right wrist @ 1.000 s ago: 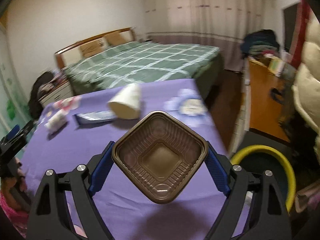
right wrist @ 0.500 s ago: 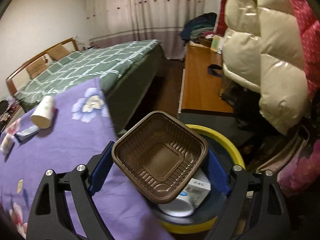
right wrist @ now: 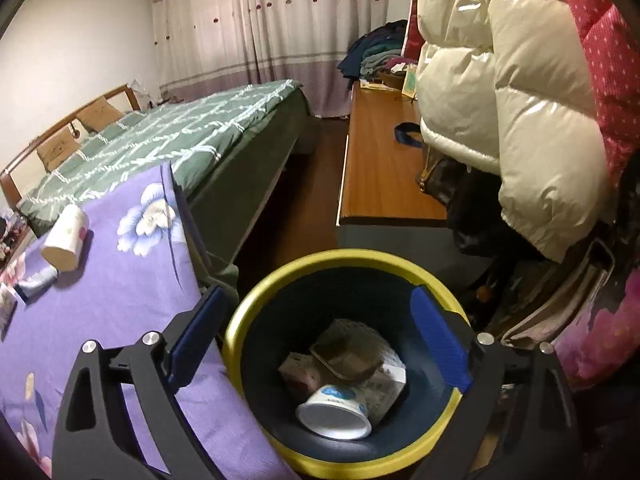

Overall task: Collect trash
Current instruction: 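Carry the brown tray over the yellow bin and release it with the right gripper, then move the left gripper over the table toward the white paper cup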

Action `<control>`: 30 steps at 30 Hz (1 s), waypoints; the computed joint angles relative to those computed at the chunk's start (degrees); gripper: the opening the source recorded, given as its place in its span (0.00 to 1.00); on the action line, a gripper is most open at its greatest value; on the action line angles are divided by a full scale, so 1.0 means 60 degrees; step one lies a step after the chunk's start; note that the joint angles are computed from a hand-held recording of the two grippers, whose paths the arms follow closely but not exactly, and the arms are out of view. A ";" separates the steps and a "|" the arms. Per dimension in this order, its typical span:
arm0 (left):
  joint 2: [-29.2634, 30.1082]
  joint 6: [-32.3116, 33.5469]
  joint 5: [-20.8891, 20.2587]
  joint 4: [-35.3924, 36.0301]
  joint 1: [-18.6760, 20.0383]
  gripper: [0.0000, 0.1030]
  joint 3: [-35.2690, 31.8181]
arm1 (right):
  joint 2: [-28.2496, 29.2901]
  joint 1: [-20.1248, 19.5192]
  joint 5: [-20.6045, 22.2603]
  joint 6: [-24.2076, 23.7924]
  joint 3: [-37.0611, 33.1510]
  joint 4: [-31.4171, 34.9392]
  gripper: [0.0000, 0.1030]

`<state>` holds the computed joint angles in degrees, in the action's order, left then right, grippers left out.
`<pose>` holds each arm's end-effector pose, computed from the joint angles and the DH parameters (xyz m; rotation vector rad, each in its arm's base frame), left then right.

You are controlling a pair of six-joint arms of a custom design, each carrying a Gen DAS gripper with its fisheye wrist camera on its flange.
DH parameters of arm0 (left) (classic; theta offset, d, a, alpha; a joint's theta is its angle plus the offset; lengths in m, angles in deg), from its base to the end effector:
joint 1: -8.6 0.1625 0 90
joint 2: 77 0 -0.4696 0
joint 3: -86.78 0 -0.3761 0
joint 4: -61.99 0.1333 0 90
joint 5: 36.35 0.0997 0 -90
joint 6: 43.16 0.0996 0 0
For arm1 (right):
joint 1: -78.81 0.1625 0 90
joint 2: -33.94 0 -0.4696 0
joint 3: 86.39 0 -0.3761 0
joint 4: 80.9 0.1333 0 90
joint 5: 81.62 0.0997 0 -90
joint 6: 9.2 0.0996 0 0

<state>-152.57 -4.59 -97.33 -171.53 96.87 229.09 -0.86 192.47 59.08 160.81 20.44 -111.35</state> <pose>0.1703 -0.3784 0.3489 0.2950 1.9593 -1.3004 0.2452 -0.4195 -0.0437 0.1832 -2.1819 1.0768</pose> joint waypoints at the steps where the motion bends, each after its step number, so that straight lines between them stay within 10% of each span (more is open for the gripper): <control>1: -0.0044 -0.0111 0.0063 0.0185 -0.0068 0.95 -0.0002 | -0.0041 0.0024 -0.0147 0.0062 -0.0002 -0.0002 0.87; 12: 0.0161 -0.0829 0.0856 0.2223 -0.1212 0.95 -0.0542 | 0.0731 0.0754 -0.1675 -0.1099 -0.1095 -0.0856 0.91; 30: 0.2715 -0.2601 0.2215 0.7130 -0.1465 0.95 -0.5154 | 0.1380 0.0514 -0.1242 -0.1460 -0.1447 -0.1124 0.91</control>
